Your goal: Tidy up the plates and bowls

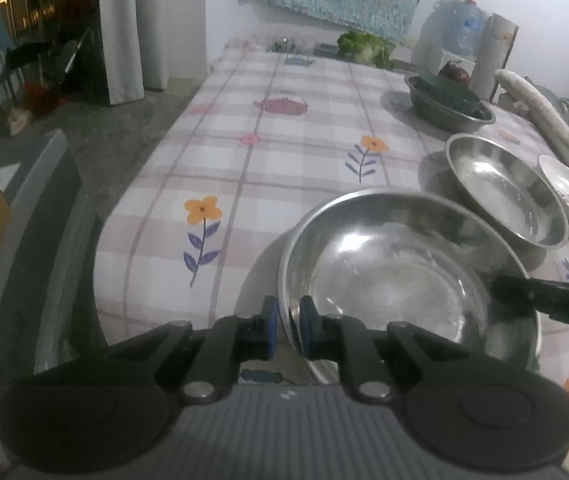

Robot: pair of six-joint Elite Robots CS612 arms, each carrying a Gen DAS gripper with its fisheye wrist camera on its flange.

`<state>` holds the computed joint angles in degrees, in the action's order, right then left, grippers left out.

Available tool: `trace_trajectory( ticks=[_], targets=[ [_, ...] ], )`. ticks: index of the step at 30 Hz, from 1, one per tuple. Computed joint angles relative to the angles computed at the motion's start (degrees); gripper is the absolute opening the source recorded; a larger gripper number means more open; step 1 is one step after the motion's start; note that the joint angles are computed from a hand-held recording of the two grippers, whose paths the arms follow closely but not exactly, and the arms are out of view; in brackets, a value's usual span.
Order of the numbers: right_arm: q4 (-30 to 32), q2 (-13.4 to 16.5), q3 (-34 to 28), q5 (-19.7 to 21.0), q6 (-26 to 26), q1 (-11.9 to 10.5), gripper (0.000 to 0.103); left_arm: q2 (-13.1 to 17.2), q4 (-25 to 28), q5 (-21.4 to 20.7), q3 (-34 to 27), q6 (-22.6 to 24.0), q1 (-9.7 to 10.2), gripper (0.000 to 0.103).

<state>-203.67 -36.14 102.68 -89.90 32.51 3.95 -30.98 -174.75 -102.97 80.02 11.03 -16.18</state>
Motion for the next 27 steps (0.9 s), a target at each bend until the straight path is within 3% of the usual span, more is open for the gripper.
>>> trace_trajectory(
  ticks=[11, 27],
  targets=[
    [1.09, 0.55, -0.56, 0.53, 1.03, -0.25, 0.017, 0.91, 5.31, -1.55, -1.89, 0.84, -0.03, 0.018],
    [1.76, 1.13, -1.38, 1.32, 0.82, -0.25, 0.018, 1.1, 2.49, -0.12, -1.46, 1.05, -0.4, 0.02]
  ],
)
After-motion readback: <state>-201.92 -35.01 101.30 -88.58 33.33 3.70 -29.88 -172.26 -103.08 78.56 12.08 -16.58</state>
